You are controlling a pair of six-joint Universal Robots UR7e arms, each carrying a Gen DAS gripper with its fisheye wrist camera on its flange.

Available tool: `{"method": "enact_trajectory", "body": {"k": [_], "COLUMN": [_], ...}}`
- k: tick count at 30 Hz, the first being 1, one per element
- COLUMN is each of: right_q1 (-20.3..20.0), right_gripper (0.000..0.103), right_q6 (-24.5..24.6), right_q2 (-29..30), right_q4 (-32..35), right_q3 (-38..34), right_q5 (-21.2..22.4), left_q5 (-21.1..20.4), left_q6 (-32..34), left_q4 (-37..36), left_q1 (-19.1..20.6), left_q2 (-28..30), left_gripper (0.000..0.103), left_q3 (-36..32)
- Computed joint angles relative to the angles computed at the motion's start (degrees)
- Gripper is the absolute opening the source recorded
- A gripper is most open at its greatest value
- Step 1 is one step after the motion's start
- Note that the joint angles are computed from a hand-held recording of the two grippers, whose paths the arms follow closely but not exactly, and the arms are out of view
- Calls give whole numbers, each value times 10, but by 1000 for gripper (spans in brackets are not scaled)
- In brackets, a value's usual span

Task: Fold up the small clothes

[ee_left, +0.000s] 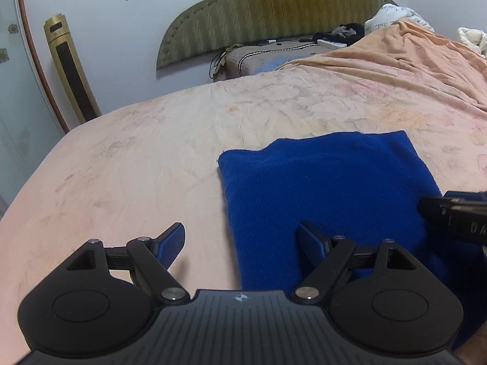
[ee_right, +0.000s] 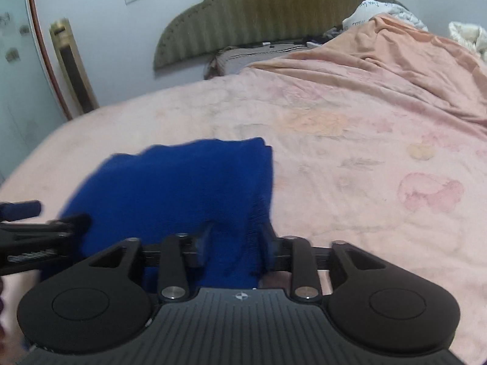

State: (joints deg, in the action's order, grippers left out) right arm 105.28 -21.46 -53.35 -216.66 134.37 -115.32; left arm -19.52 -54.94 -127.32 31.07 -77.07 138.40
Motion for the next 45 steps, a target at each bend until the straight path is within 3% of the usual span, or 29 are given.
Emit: {"method": "enact_trajectory", "body": {"k": [4, 10, 16, 18, 24, 27, 28, 30, 31, 32, 33, 35, 40, 43, 45], "right_q1": [11, -5, -37, -57, -107, -121, -124, -129, -131, -132, -131, -124, -100, -90, -81], "right_gripper": [45, 52, 80, 85, 85, 81, 73, 48, 34, 28, 27, 21, 17, 35, 39], "right_q6": [-11, 20, 24, 42, 62, 73, 79, 98, 107, 112, 111, 103, 98, 119, 107], "right_q2": [-3, -16, -43, -53, -62, -51, -46, -36, -32, -27, -25, -22, -15, -26, -43], "right_q4": [-39, -13, 48, 78, 198, 239, 244, 263, 271, 265, 253, 211, 114, 145, 127], "right_q3": [16, 19, 16, 7, -44, -73, -81, -97, -104, -105, -103, -92, -76, -79, -55], "right_q5": [1, 18, 82, 113, 213, 266, 281, 296, 300, 302, 301, 287, 225, 179, 170], "left_q5": [3, 0, -5, -29, -179, -256, -282, -297, -310, -328, -343, -317, -229, -152, -137], "left_q6": [-15, -6, 85, 146, 302, 303, 297, 297, 306, 313, 318, 342, 443, 416, 419], "left_q4": [22, 22, -106, -193, -381, -418, -436, -483, -490, -488, -478, -489, -572, -498, -497], "left_q1": [-6, -5, 21, 46, 147, 200, 217, 230, 234, 239, 242, 226, 174, 153, 134], "left_q2": [-2, -4, -13, -21, -18, -7, -3, 12, 18, 22, 26, 42, 87, 89, 68], "left_gripper": [81, 81, 86, 87, 87, 87, 87, 85, 69, 39, 35, 19, 16, 16, 16], "left_q3": [-1, -5, 7, 9, -21, -44, -50, -54, -61, -68, -77, -81, -81, -86, -56]}}
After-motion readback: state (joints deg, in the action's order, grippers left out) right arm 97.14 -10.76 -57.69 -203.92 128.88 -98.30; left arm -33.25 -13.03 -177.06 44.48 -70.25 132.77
